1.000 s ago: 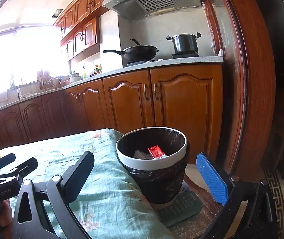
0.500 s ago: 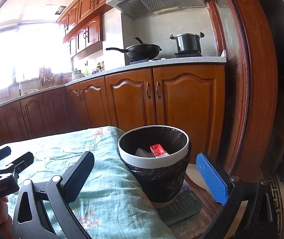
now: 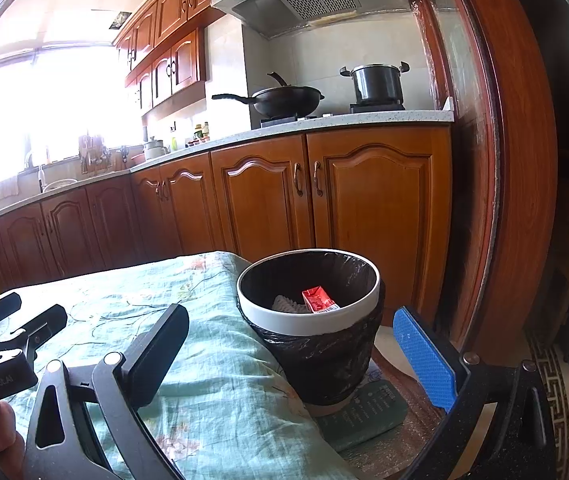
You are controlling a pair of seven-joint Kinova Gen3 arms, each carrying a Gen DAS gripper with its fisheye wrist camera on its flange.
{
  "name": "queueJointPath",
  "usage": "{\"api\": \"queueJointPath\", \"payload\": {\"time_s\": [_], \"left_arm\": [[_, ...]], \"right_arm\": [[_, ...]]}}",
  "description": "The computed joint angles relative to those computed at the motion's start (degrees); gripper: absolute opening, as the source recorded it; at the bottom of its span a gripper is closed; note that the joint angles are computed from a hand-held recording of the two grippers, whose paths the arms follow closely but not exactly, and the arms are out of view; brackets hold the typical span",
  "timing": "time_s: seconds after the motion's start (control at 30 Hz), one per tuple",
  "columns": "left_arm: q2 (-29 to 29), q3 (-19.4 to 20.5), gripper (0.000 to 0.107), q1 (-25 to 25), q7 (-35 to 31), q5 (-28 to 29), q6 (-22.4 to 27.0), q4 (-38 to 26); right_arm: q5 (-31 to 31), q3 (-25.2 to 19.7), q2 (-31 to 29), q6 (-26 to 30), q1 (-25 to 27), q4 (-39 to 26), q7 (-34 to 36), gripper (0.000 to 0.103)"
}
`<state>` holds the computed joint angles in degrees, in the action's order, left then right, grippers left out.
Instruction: Collect trash
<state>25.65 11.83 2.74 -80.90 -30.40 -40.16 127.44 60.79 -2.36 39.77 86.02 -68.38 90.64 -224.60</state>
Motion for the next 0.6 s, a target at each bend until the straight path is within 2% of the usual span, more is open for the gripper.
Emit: {"api": "queueJointPath", "payload": {"time_s": [0.6], "left_arm": [[0.6,-0.4,0.102,-0.4,-0.4,-0.5,-1.4,0.3]], "right_arm": [[0.3,0.1,0.2,-0.7,0.0,-0.3,0.1,0.103]]}}
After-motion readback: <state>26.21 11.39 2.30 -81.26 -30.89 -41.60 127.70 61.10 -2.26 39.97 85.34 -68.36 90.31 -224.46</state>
